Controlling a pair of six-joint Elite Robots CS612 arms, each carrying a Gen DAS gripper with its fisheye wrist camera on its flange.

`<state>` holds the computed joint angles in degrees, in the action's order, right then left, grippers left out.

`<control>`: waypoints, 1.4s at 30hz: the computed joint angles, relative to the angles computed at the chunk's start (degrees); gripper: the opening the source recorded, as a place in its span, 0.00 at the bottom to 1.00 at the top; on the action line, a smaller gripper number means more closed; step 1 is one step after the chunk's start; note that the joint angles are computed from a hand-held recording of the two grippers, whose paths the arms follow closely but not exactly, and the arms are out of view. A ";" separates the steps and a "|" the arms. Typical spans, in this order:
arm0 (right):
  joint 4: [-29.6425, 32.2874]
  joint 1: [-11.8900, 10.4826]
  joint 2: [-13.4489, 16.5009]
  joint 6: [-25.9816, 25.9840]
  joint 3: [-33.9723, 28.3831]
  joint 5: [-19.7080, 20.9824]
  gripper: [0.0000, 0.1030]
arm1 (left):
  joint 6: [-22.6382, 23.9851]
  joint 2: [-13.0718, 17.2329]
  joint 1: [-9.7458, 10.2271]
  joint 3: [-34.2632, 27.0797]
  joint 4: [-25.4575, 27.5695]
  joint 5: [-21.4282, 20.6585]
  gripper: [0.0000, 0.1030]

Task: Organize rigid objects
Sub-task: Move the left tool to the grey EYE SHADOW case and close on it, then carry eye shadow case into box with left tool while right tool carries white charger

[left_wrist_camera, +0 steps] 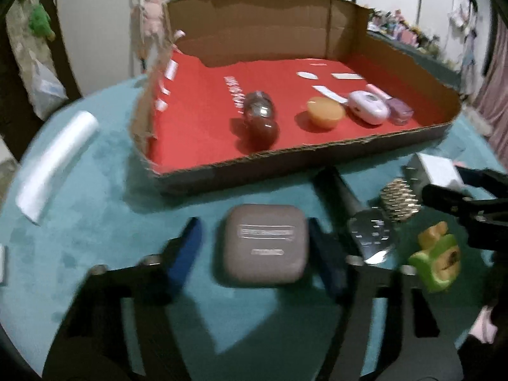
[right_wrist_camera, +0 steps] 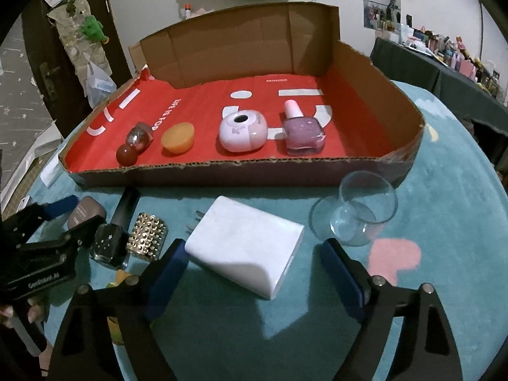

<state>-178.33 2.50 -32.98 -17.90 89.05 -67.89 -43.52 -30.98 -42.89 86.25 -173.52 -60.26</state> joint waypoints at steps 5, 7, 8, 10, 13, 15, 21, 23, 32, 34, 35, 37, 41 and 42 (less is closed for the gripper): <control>-1.75 -0.66 -0.17 -0.98 0.98 4.55 0.68 | 1.20 0.02 -0.16 0.87 -4.98 -1.69 0.47; -4.85 -0.87 -0.30 -0.08 1.83 4.68 0.68 | 1.44 -0.39 -0.45 1.60 -6.47 -1.29 0.47; -5.35 -0.97 -0.42 0.06 2.03 4.93 0.67 | 1.66 -0.55 -0.56 1.85 -7.05 -1.10 0.47; -5.25 -1.26 -0.70 0.50 2.28 5.94 0.66 | 2.02 -0.87 -0.76 2.31 -8.02 -0.86 0.47; -4.80 -1.33 -0.66 0.41 2.23 6.17 0.64 | 2.14 -0.97 -0.81 2.42 -8.30 -0.76 0.47; -4.99 -1.33 -0.77 0.36 2.43 6.15 0.64 | 1.77 -0.94 -0.77 2.42 -8.20 -1.05 0.47; -3.20 -1.48 -1.34 -1.46 3.43 5.47 0.64 | 1.61 -0.97 -0.91 2.77 -7.72 -1.71 0.47; -3.46 -1.55 -1.39 -1.86 3.97 5.15 0.64 | 1.51 -0.84 -0.98 3.03 -7.80 -2.00 0.48; -5.08 -1.03 -0.86 -2.95 4.14 3.31 0.73 | 0.37 -0.31 -1.36 3.02 -7.47 -1.00 0.70; -4.68 -1.16 -0.73 -2.04 3.75 3.87 0.76 | -0.01 -0.32 -1.17 2.96 -7.16 -1.60 0.70; -4.67 -1.15 -0.69 -1.67 3.62 3.83 0.76 | -0.35 -0.32 -1.08 2.89 -6.81 -1.86 0.70; -4.16 -1.11 -0.65 -1.13 3.31 3.81 0.76 | -0.44 -0.31 -1.08 2.84 -6.71 -1.68 0.70; -3.60 -0.76 -0.50 -1.11 2.75 3.12 0.76 | -0.47 -0.34 -1.09 2.73 -6.02 -1.61 0.70; -3.64 -0.60 -0.44 -1.32 2.64 2.72 0.76 | -0.54 -0.34 -1.08 2.65 -5.80 -1.62 0.69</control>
